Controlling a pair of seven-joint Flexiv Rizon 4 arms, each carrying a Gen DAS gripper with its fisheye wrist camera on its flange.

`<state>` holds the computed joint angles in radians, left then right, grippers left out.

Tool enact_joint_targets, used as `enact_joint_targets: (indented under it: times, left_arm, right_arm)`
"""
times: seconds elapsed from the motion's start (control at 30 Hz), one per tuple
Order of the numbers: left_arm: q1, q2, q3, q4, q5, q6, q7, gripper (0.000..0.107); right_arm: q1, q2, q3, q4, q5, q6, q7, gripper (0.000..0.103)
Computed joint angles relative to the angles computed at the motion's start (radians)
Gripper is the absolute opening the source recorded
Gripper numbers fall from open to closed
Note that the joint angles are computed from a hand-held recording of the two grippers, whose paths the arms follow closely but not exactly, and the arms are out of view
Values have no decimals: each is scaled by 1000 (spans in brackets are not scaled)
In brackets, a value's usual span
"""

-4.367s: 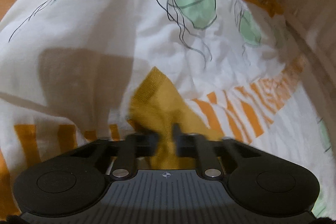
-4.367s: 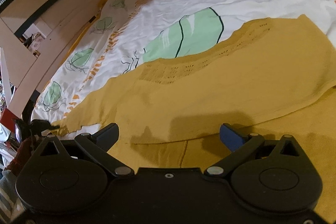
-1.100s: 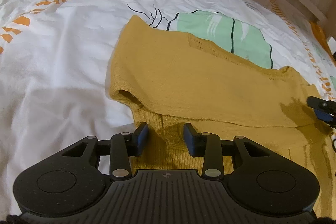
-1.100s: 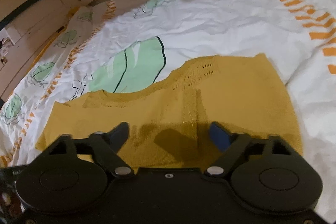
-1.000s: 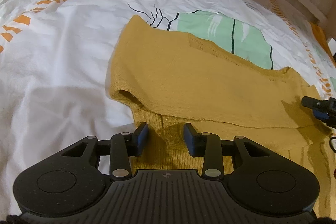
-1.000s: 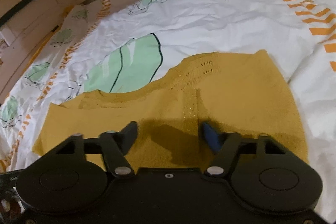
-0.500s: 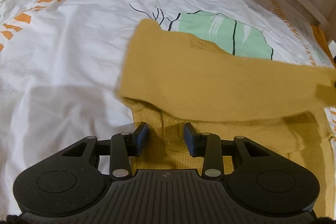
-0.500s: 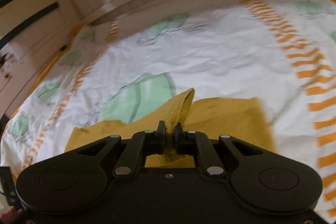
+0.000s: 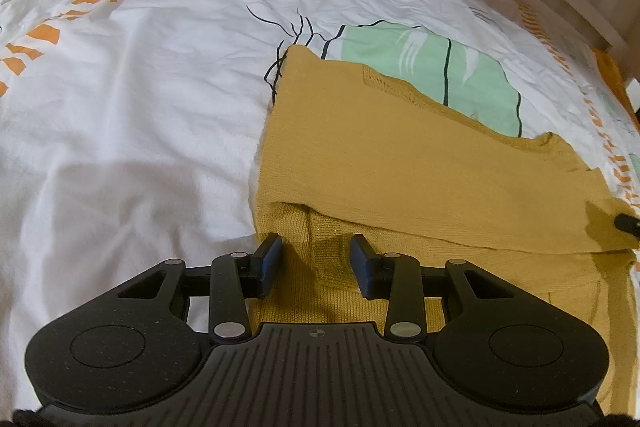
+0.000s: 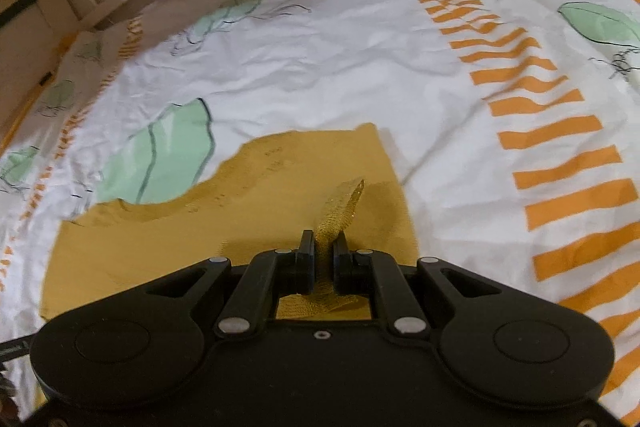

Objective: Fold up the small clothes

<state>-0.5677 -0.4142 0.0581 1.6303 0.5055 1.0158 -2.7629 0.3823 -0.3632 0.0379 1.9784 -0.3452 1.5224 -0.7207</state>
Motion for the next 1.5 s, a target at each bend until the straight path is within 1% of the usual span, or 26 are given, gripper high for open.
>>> enact_joint_targets:
  times: [0.1,0.13,0.17,0.27,0.3,0.33,0.37,0.43,0.47,0.5,0.53,0.57,0.6,0.7,0.8,0.9,0.97,1.07,1.17,1.27,1.3,1.33,1.37,1.5]
  left_arm:
    - [0,0,0,-1,1,-1,-1,37]
    - [0,0,0,-1,1,-1,-1,37]
    - [0,0,-1,0,1,0,-2,37]
    - [0,0,0,-1,2,0,-1,37]
    - [0,0,0,0,3,1,0,37]
    - [1,1,0,1,2,4,0,37]
    - [2,1,0,3,2,6,1,37]
    - [2,2,1,5,4,10,0,37]
    - [1,2,2,6,6,13,-2,37]
    - [0,2,3,8,8,16,-5,37]
    - [-1,3,4,9,11,20,-8,38]
    - [0,3,4,12,12,27,-8,39]
    - [1,4,4,16,13,33,-8,40]
    - [6,5,3,26,12,63,0,45]
    - [0,4,7,23,15,59,11,45]
    - [-7,5,10,20,23,54,15,45]
    - [-12,9,11,23,30,52,15,46]
    - [-15,23,9,39,38,56,16,46]
    - [-9,46,-5,67,32,61,32,46]
    - [-13,75,-16,101,33,51,39,48]
    - [-16,84,-20,108,32,26,36,56]
    - [-11,92,-29,122,21,24,36,57]
    - [-8,103,-33,143,25,42,27,57]
    - [-18,153,-45,197,65,39,-26,57]
  right_arm:
    - [16,4,-25,15,-18,-8,14,15]
    - [42,8,-62,26,-45,-4,36,15]
    - [52,7,-79,30,-63,2,46,15]
    - [39,-3,-70,33,-64,13,45,15]
    - [65,-2,-107,46,-86,32,67,16]
    - [92,1,-144,60,-109,49,85,19]
    - [95,1,-150,67,-114,61,87,23]
    - [142,9,-213,92,-138,86,115,44]
    - [160,15,-237,101,-148,87,124,48]
    - [174,21,-256,113,-156,95,133,55]
    - [181,28,-265,122,-158,99,142,64]
    - [179,36,-264,128,-155,95,148,68]
    - [170,43,-253,137,-149,97,152,73]
    - [104,65,-169,150,-109,84,138,75]
    - [44,97,-88,178,-73,75,119,81]
    - [-3,137,-18,213,-28,59,107,81]
    - [-19,162,8,238,-9,56,115,81]
    - [-29,204,27,285,2,64,140,82]
    - [-58,242,76,320,37,55,131,82]
    - [-92,274,143,344,130,43,87,84]
    - [-103,284,171,347,184,34,54,86]
    - [-109,295,192,351,232,27,26,88]
    - [-108,304,202,355,264,20,7,88]
    - [-90,351,221,384,375,3,-57,89]
